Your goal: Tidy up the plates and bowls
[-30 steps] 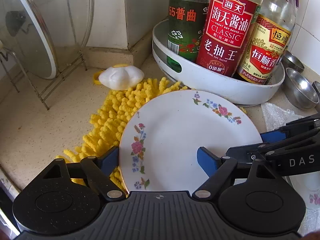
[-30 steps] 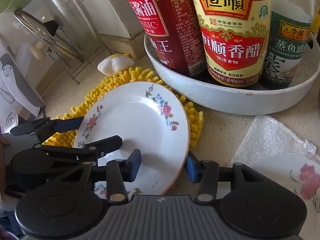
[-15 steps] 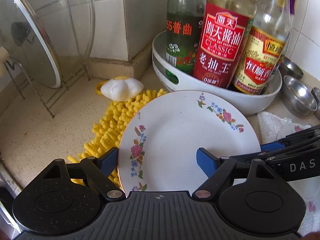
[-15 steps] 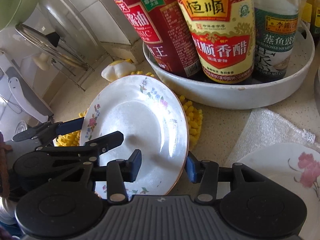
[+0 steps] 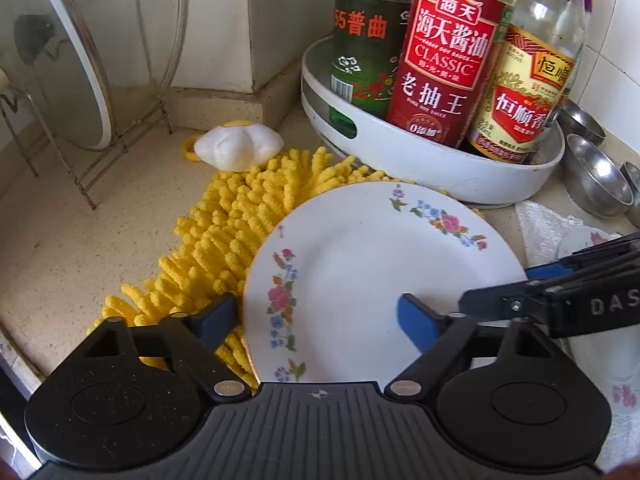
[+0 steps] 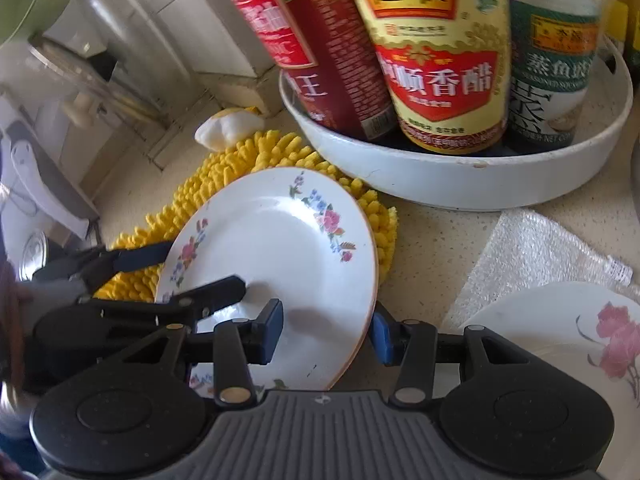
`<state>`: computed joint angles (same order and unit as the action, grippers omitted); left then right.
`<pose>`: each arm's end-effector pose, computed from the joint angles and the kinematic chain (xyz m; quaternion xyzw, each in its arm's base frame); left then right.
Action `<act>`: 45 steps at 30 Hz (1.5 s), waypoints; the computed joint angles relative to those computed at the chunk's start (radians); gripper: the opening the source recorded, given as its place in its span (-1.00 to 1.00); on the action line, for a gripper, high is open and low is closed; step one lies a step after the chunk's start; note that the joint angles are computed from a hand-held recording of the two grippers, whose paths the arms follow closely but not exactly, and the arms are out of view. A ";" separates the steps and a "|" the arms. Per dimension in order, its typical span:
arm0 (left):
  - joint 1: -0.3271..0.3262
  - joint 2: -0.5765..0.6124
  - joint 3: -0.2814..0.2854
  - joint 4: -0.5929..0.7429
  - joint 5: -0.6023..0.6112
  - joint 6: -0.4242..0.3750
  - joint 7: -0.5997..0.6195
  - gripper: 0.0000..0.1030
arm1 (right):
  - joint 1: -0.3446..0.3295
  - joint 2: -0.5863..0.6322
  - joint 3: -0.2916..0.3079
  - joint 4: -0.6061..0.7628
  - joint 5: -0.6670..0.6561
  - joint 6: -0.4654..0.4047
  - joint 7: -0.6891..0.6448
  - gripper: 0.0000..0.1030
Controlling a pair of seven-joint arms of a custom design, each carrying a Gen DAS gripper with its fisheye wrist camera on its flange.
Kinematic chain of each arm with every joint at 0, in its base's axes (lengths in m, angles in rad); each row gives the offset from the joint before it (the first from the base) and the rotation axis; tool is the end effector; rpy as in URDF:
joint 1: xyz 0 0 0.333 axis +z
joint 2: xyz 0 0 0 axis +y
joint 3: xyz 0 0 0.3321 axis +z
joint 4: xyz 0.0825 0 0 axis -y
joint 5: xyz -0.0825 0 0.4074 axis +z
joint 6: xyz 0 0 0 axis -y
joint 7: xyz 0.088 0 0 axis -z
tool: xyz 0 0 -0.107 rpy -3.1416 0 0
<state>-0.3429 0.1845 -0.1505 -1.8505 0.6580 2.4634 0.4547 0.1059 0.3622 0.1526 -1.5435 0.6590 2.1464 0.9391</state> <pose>0.5900 -0.3119 0.4760 -0.7352 0.6003 -0.2092 0.2353 0.6935 0.1940 0.4876 -0.8271 0.4512 0.0844 0.3244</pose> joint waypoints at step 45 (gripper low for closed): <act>-0.191 0.226 0.008 0.385 -0.014 -0.076 0.178 0.72 | -0.110 -0.234 -0.147 -0.280 0.222 0.078 -0.007 0.14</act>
<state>-0.5343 0.4101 -0.1426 -1.4651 0.6445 2.3874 0.6323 -0.0043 0.1285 0.0054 -1.8240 0.8813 2.2239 0.9318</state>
